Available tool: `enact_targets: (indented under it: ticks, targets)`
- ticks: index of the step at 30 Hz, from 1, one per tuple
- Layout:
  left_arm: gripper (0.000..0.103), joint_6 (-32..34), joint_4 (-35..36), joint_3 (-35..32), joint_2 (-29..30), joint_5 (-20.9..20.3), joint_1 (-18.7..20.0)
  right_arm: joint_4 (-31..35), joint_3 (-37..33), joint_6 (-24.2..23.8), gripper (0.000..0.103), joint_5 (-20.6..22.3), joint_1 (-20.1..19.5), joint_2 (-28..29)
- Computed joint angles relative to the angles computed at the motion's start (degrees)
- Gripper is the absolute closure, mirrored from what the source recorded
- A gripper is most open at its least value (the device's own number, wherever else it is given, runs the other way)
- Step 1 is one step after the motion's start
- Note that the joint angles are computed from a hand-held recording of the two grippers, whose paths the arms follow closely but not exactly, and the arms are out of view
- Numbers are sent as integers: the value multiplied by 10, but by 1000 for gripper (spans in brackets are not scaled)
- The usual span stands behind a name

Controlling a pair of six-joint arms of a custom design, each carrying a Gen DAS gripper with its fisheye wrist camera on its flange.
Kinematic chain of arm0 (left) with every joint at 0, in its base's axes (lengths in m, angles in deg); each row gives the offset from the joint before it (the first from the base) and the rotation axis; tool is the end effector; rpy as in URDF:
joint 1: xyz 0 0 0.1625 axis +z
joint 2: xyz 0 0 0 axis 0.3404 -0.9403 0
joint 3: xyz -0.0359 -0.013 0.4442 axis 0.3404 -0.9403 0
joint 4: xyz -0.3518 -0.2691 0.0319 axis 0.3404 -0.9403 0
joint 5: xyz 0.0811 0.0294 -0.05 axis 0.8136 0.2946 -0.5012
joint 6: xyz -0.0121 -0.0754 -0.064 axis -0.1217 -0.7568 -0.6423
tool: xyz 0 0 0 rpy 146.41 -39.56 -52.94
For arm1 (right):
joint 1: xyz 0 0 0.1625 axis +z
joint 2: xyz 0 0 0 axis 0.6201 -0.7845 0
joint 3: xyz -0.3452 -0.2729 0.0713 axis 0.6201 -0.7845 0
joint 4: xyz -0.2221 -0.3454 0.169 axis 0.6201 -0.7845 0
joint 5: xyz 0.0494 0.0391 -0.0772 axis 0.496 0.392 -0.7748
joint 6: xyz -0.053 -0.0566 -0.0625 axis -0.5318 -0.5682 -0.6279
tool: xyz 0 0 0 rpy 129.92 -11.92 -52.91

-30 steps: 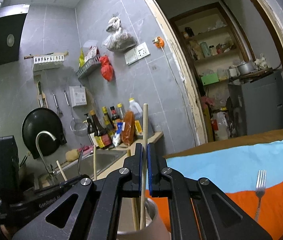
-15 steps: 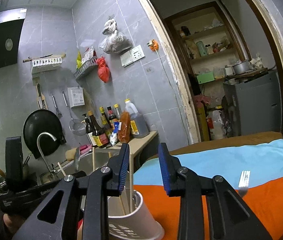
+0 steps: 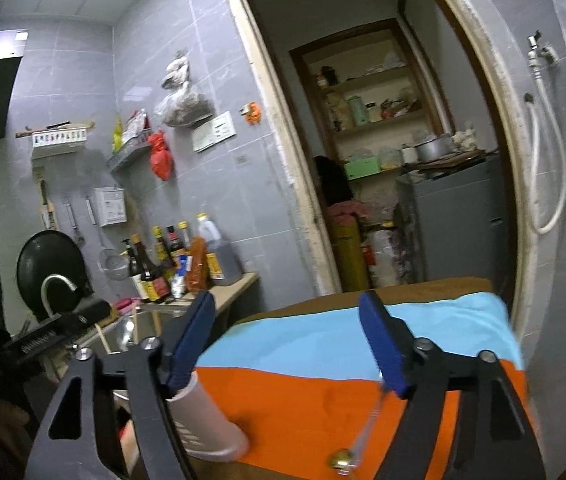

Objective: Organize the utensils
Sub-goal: 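Move both tools back to the gold spoon and fork on the cloth, then grasp the gold spoon with the left gripper while the right gripper grasps the fork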

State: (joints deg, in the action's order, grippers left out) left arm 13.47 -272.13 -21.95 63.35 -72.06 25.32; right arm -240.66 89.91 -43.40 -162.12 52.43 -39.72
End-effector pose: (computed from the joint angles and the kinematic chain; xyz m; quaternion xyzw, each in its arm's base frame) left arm -0.4102 -0.7316 0.1642 0.0480 0.7283 -0.6189 0.2903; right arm 0.1632 -0.8029 0.3487 0.2992 -0.8039 0.5102 0.0619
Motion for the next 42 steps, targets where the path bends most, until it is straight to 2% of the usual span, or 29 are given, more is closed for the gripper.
enact_targets:
  ticks: [4, 5, 6, 11, 14, 20, 26, 29, 31, 34, 36, 39, 41, 42]
  targets:
    - [4, 44, -7, -53, 38, -16, -9, -6, -3, -8, 27, -9, -10, -12]
    - [4, 44, -2, -59, 44, -19, -10, -7, -4, -11, 22, -14, -13, -15]
    - [4, 40, 9, -67, 51, -22, -11, -7, -6, -14, 17, -16, -15, -18]
    - [3, -23, 79, -77, 75, -31, -16, 15, -21, -32, 17, -28, -28, -25]
    - [3, -114, 152, -70, 82, -21, -18, 45, -35, -44, 17, -34, -39, -28]
    - [3, -308, 313, -42, 75, -29, -14, 123, -64, -63, 17, -53, -64, -24]
    - [6, -462, 483, -28, 61, -80, 4, 204, -100, -70, 17, -69, -87, -6]
    - [19, -507, 536, -29, 56, -120, 16, 241, -120, -69, 17, -76, -94, 7]
    - [33, -536, 571, -34, 56, -147, 23, 281, -143, -67, 17, -78, -98, 19]
    - [48, -575, 613, -41, 57, -190, 33, 328, -168, -70, 21, -82, -101, 36]
    - [54, -586, 625, -47, 60, -212, 38, 351, -179, -72, 23, -85, -102, 45]
    - [57, -577, 637, -63, 69, -216, 37, 368, -189, -73, 24, -85, -104, 53]
    - [63, -575, 664, -85, 78, -215, 38, 371, -192, -74, 24, -83, -106, 57]
    - [70, -576, 687, -103, 86, -213, 39, 373, -195, -74, 24, -83, -106, 59]
